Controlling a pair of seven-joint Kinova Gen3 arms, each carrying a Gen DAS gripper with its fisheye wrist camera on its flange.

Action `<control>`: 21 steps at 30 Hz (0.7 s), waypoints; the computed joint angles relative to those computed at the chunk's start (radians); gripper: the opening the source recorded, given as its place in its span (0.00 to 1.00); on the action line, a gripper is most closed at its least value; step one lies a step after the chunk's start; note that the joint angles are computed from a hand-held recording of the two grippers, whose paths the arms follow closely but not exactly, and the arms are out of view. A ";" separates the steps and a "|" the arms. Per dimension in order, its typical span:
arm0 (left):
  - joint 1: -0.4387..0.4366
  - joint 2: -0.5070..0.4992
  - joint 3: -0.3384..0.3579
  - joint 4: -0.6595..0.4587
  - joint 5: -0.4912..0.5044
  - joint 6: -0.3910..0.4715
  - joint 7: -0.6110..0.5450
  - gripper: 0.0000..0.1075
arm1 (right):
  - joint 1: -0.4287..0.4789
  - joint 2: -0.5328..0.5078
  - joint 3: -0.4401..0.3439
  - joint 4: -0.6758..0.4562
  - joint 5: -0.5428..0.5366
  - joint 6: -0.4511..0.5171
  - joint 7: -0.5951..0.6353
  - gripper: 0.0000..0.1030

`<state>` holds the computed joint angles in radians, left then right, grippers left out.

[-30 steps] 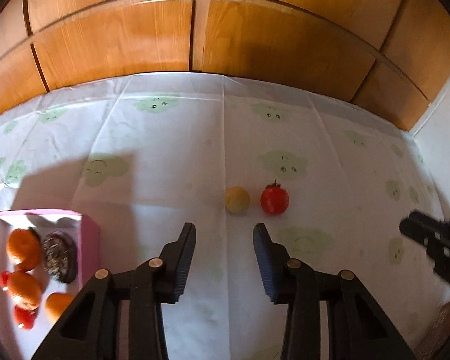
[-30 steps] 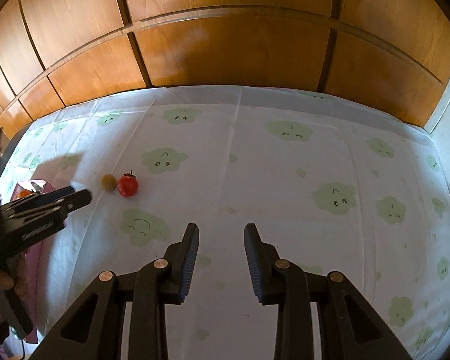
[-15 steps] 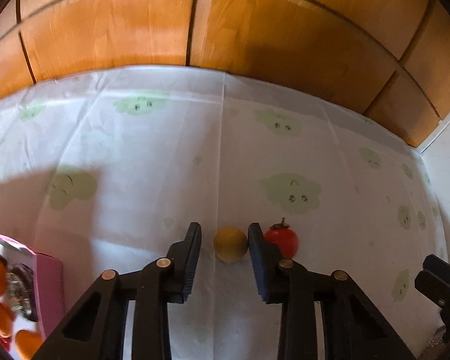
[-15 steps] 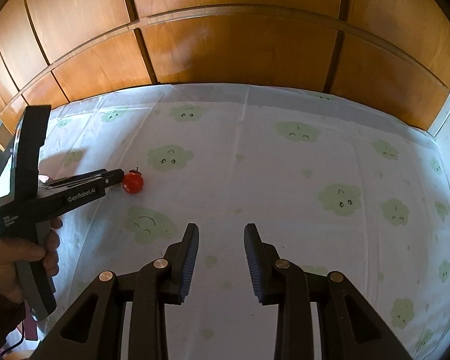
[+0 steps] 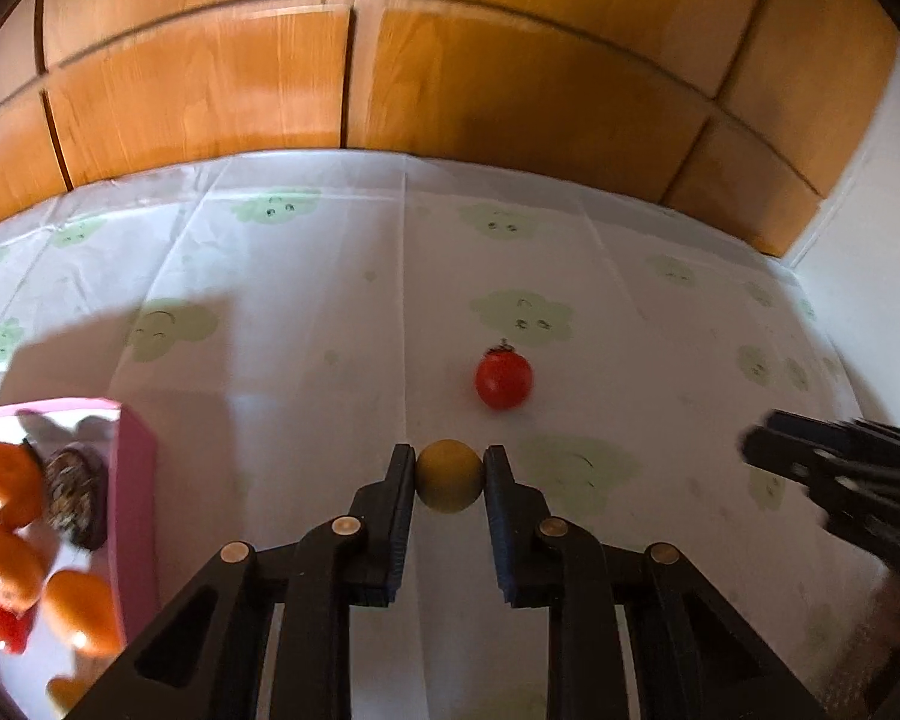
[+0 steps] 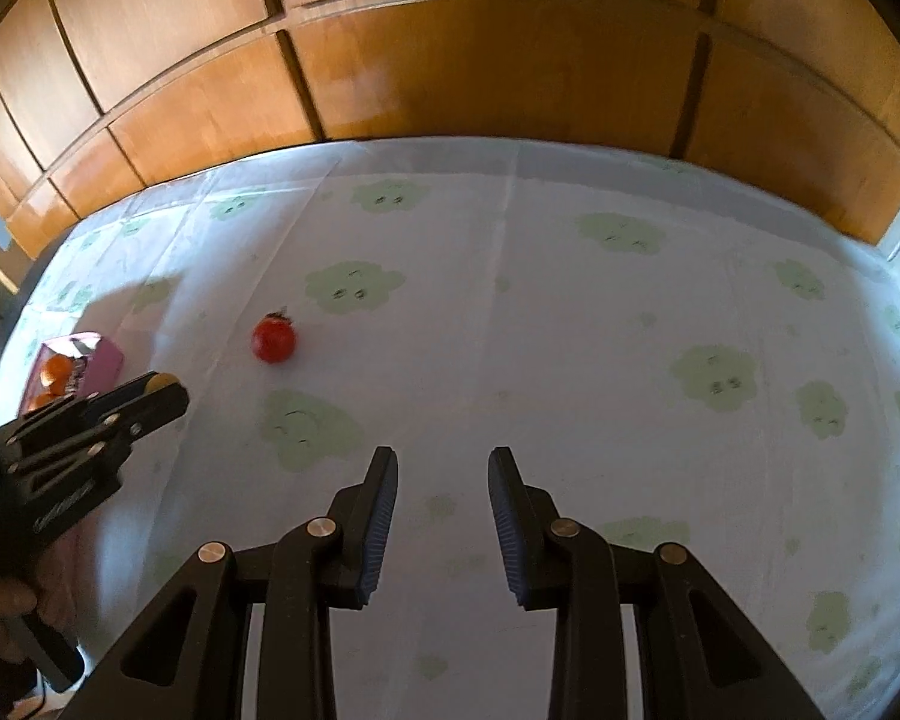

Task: Organize fruits
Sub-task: 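Grasp the red tomato with the right gripper while the left gripper carries the yellow fruit toward the tray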

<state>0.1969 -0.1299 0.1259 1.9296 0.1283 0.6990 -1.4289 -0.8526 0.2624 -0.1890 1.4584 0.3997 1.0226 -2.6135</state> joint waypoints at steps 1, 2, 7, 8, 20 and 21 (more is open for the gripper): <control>0.001 -0.020 -0.001 0.009 -0.001 0.001 -0.004 0.21 | 0.018 0.000 -0.009 0.007 -0.033 -0.033 0.022 0.31; 0.002 -0.041 -0.004 0.018 0.001 0.006 -0.009 0.21 | 0.030 0.001 -0.013 0.010 -0.057 -0.055 0.038 0.31; -0.002 -0.129 -0.041 0.058 0.046 0.034 -0.063 0.21 | 0.054 0.052 -0.016 -0.043 -0.148 -0.112 0.129 0.31; -0.004 -0.146 -0.051 0.067 0.054 0.041 -0.073 0.21 | 0.049 0.067 -0.010 -0.063 -0.151 -0.113 0.138 0.31; -0.040 -0.272 -0.113 0.117 0.106 0.103 -0.132 0.22 | 0.025 0.242 0.064 -0.284 -0.214 -0.104 0.134 0.36; -0.043 -0.281 -0.121 0.120 0.110 0.108 -0.137 0.22 | 0.027 0.258 0.064 -0.305 -0.223 -0.096 0.142 0.36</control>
<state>0.1535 -0.4109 0.0048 2.0497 0.2382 0.8068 -1.5660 -0.8260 0.5208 -0.1250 1.1532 0.1763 0.9263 -2.4711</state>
